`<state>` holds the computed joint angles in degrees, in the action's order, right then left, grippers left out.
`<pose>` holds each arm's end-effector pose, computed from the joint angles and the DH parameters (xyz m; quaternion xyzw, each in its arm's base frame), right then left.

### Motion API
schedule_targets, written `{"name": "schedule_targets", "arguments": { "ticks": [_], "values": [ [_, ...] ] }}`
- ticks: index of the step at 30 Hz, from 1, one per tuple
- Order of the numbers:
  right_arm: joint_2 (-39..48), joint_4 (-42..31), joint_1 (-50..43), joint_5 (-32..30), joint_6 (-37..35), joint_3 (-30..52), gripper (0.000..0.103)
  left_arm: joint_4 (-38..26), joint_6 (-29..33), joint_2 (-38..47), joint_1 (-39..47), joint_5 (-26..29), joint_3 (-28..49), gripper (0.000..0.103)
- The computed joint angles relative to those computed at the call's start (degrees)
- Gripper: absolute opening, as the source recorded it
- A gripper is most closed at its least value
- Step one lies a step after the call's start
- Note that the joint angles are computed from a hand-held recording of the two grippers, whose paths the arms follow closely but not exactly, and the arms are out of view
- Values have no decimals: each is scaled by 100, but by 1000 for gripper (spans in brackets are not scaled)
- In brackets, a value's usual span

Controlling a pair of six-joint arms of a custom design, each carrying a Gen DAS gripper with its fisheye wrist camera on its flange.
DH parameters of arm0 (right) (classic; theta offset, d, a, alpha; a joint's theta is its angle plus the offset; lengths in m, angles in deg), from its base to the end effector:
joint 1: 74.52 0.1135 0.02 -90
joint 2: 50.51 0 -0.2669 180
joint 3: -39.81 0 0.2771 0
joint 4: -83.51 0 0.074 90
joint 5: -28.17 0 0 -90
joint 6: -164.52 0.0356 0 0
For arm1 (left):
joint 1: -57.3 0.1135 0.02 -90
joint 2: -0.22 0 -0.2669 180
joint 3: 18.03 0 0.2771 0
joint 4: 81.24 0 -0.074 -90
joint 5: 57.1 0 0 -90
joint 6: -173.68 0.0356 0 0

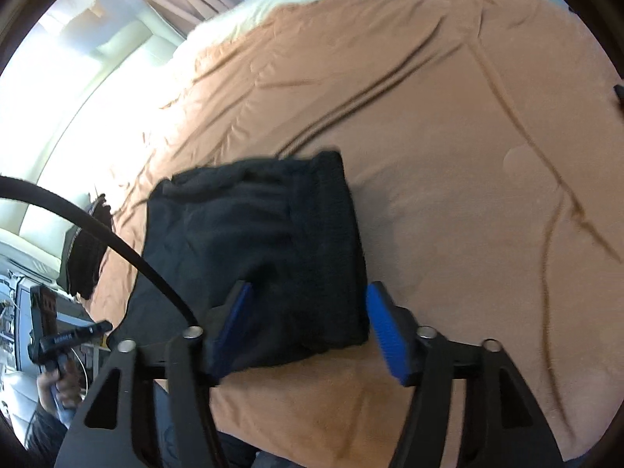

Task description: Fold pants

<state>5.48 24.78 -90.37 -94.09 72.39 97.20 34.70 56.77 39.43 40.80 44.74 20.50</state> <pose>0.2014 -0.0374 0.2539 0.0325 0.9246 0.2211 0.3085 0.1290 -0.0458 0.1805 -0.0656 0.9686 -0.1739 0.1648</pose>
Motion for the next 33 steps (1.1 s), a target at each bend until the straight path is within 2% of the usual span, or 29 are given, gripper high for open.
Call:
{"name": "schedule_targets", "arguments": {
  "ticks": [4, 15, 25, 33],
  "values": [
    [-132, 52, -37, 56, 113, 54, 65, 618, 281, 728, 143, 44, 326, 38],
    [55, 268, 230, 433, 425, 150, 65, 2046, 698, 2783, -463, -277, 1284, 38],
    [633, 500, 625, 835, 513, 572, 65, 2677, 994, 4222, -609, -221, 2186, 38],
    [1039, 682, 842, 1051, 511, 791, 65, 2739, 1386, 5195, -689, -348, 2953, 38]
  ]
}}
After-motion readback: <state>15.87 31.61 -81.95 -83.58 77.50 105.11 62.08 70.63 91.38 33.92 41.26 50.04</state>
